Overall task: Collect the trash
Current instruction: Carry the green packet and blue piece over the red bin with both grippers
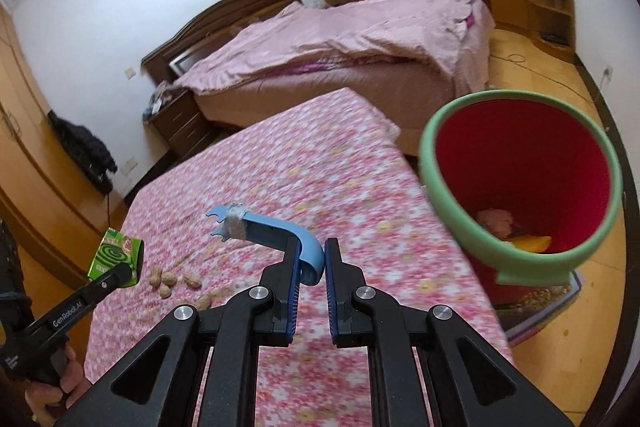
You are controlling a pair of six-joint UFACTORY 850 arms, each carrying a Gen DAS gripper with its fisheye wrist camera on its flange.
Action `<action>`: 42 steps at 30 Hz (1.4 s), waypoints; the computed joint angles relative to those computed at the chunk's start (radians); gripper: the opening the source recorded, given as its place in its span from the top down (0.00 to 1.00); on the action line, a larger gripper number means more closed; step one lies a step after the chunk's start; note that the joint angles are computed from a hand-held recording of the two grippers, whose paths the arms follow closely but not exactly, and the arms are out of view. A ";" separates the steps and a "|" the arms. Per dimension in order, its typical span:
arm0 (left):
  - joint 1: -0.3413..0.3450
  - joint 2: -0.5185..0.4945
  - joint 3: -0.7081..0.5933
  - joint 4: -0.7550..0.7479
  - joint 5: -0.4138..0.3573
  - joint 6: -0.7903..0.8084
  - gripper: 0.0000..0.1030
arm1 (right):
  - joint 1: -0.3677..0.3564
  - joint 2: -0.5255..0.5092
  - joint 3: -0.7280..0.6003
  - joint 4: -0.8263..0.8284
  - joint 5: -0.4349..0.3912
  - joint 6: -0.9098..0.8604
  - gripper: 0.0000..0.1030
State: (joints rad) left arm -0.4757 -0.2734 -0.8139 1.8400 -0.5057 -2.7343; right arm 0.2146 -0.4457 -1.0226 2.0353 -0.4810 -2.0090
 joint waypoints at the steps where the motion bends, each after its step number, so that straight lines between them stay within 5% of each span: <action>1: -0.004 -0.003 -0.008 -0.003 0.001 0.010 0.94 | -0.008 0.006 0.006 0.012 -0.003 -0.007 0.89; 26: -0.065 -0.233 -0.367 -0.110 0.110 0.338 0.94 | -0.184 -0.013 0.004 0.148 0.016 -0.003 0.89; 42: -0.084 -0.462 -0.704 -0.375 0.199 0.763 0.94 | -0.222 -0.111 -0.102 0.235 0.105 -0.066 0.88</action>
State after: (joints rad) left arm -0.5594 -0.7349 -1.5178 1.4650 -0.3063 -1.9713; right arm -0.0078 -0.5568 -1.1242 2.2704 -0.3756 -2.0749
